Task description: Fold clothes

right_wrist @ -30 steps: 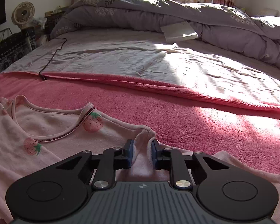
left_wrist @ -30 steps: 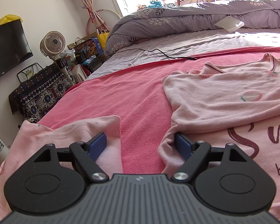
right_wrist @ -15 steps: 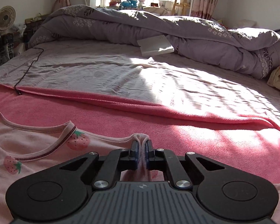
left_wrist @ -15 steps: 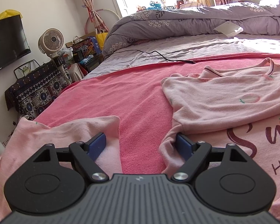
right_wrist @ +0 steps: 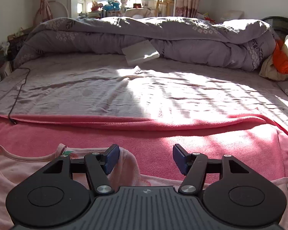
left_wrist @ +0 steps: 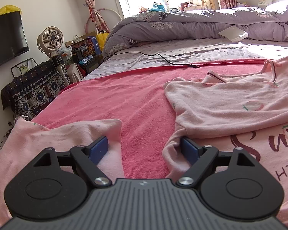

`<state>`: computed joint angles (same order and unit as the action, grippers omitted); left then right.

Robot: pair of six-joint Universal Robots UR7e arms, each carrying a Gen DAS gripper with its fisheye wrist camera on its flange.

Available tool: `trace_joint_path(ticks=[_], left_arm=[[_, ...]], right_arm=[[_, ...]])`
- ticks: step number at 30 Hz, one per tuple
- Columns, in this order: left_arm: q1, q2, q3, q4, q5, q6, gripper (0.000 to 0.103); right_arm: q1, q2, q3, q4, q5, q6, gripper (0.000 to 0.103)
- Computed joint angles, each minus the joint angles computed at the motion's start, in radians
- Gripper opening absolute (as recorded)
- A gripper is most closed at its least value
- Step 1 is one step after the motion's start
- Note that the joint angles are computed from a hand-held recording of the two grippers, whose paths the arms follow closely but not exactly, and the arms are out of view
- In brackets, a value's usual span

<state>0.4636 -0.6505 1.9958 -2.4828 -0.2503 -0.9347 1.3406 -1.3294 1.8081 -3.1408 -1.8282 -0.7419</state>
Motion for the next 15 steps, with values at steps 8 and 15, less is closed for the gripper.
trace_joint_path(ticks=[8, 15], left_arm=[[-0.001, 0.002, 0.003, -0.023, -0.001, 0.01, 0.085], [-0.002, 0.001, 0.007, -0.032, -0.001, 0.013, 0.085]], right_arm=[[0.133, 0.056, -0.003, 0.217, 0.105, 0.038, 0.058], [0.175, 0.2, -0.073, 0.341, 0.057, 0.135, 0.043]])
